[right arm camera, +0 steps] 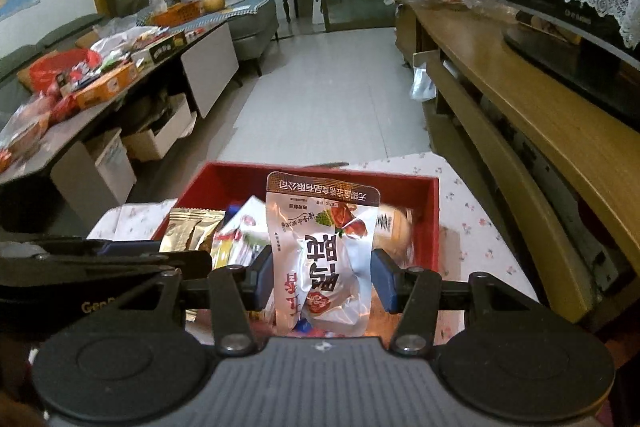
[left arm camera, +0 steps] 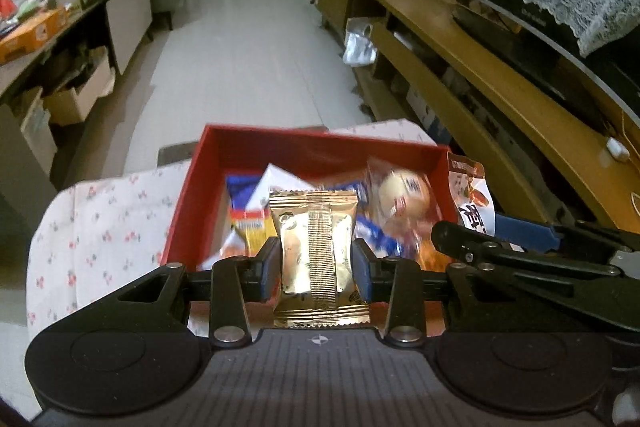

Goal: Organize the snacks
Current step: 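Lift both packs and carry them over the red box, then lower both packs into the red box and open both tools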

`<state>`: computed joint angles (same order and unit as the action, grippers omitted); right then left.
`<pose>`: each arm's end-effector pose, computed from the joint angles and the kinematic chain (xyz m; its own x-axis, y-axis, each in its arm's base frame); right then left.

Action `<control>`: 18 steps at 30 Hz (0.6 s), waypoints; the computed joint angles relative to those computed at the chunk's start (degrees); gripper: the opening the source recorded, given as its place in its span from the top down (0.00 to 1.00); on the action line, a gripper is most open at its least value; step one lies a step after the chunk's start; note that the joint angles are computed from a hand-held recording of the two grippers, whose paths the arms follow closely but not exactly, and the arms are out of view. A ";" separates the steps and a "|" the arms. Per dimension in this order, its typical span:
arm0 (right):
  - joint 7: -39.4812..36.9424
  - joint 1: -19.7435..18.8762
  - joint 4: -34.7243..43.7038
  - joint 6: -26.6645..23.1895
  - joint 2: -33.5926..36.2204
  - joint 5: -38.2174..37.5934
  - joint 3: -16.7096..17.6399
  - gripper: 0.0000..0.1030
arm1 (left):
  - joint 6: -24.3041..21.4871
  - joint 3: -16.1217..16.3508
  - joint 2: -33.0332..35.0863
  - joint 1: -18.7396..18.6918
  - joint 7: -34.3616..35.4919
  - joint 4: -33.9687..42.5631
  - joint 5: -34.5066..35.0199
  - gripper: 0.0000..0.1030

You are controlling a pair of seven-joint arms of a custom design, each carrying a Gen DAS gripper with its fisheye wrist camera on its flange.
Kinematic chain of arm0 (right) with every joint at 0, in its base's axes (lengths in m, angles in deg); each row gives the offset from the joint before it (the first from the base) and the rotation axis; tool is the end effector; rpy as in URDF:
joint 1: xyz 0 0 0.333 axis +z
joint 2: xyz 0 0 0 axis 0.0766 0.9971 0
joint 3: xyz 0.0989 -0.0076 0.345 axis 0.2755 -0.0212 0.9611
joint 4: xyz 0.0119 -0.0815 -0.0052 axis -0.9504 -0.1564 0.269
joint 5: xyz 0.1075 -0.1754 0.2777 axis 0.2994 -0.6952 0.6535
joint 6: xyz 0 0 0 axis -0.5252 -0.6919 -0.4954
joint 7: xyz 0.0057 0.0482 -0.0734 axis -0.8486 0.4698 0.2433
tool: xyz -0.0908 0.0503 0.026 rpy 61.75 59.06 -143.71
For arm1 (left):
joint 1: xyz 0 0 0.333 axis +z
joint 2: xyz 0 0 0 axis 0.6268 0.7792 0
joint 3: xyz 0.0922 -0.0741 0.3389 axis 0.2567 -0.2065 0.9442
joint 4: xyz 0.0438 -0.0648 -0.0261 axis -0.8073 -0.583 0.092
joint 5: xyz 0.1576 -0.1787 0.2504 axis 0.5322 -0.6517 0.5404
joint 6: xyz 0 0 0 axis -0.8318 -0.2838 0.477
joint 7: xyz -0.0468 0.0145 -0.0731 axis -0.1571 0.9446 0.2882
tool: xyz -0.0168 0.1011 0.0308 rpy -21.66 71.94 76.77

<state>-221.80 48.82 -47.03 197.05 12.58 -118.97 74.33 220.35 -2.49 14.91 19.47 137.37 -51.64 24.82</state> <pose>0.5221 0.4542 0.4413 -0.4121 -0.8970 -0.1600 -0.5617 0.3883 -0.7306 0.6090 -0.3962 0.4497 -0.6555 -0.7471 0.1101 -0.6126 0.4408 -0.6561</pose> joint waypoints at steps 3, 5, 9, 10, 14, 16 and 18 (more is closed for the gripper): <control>-0.41 -1.19 0.56 1.36 0.81 0.29 -0.46 0.32 | -1.54 1.57 2.42 -1.71 -1.27 4.22 1.22 0.56; -1.04 -1.78 0.97 1.96 1.45 0.90 -0.76 0.32 | -2.71 2.57 3.99 -2.75 -2.20 6.79 2.15 0.56; -1.51 -3.11 0.76 4.70 2.34 2.21 -1.44 0.32 | -5.10 4.07 6.67 -4.26 -4.06 11.07 3.73 0.56; -1.68 -3.27 0.70 5.10 2.53 2.52 -1.65 0.32 | -5.57 4.35 7.09 -4.52 -4.46 11.78 4.10 0.56; -4.13 -3.87 1.63 5.75 3.81 4.66 -1.99 0.32 | -7.43 5.28 9.02 -5.36 -5.84 14.57 5.48 0.56; -5.42 -3.98 2.17 5.92 4.49 5.84 -2.21 0.32 | -8.63 5.69 9.85 -5.69 -6.49 15.78 6.04 0.56; -6.63 -4.05 2.70 6.01 5.15 7.08 -2.44 0.32 | -9.38 6.05 10.31 -5.95 -7.02 16.39 6.64 0.56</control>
<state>-228.43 44.77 -44.33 203.06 17.74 -111.89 71.89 210.97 3.56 25.22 13.53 130.36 -35.25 31.46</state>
